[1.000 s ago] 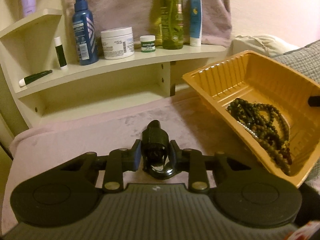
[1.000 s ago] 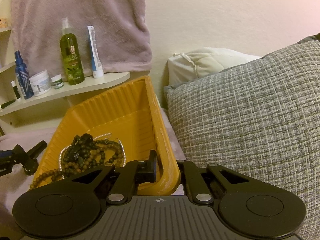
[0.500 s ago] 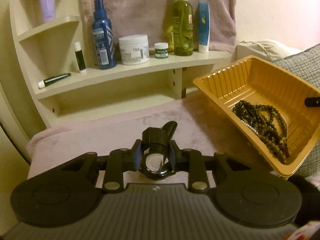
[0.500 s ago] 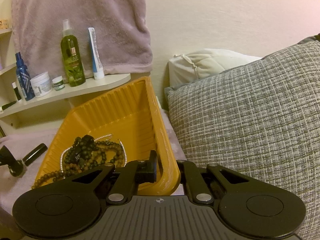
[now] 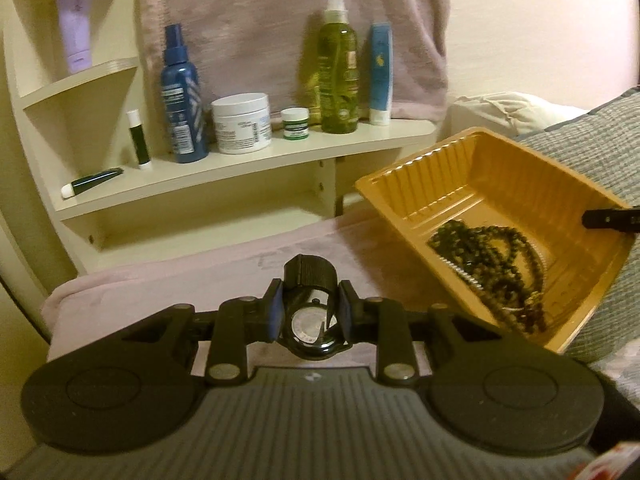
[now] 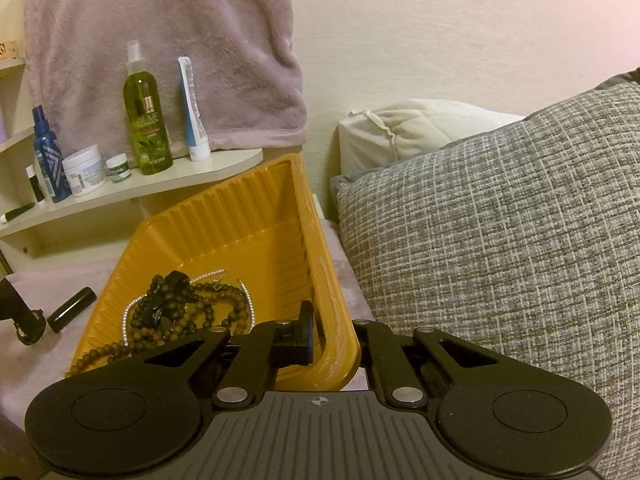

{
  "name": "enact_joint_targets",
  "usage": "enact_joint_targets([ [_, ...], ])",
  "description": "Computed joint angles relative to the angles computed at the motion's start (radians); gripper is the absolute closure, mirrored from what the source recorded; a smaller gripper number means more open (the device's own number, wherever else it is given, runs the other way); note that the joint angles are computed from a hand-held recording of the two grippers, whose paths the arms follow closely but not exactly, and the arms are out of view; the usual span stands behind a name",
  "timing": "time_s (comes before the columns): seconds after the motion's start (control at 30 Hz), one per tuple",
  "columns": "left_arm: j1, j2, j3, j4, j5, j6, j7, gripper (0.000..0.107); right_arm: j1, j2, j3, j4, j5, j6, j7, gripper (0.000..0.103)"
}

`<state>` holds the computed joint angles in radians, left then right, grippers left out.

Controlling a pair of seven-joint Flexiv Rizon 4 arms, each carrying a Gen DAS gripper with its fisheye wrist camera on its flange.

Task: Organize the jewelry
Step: 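Lower the black watch into the orange tray and open the left tool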

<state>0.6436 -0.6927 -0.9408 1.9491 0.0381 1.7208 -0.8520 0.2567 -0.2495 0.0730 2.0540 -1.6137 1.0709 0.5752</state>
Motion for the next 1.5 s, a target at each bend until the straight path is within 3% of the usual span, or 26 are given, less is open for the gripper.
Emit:
enact_joint_targets([
  [0.6, -0.001, -0.039, -0.127, 0.003, -0.01, -0.054, 0.048, 0.081, 0.0, 0.0, 0.001, -0.001, -0.003, 0.001, 0.005, 0.096],
  [1.5, -0.036, -0.07, -0.19, -0.008, -0.098, -0.162, 0.143, 0.081, -0.001, -0.004, 0.0, -0.006, -0.014, 0.004, 0.015, 0.096],
])
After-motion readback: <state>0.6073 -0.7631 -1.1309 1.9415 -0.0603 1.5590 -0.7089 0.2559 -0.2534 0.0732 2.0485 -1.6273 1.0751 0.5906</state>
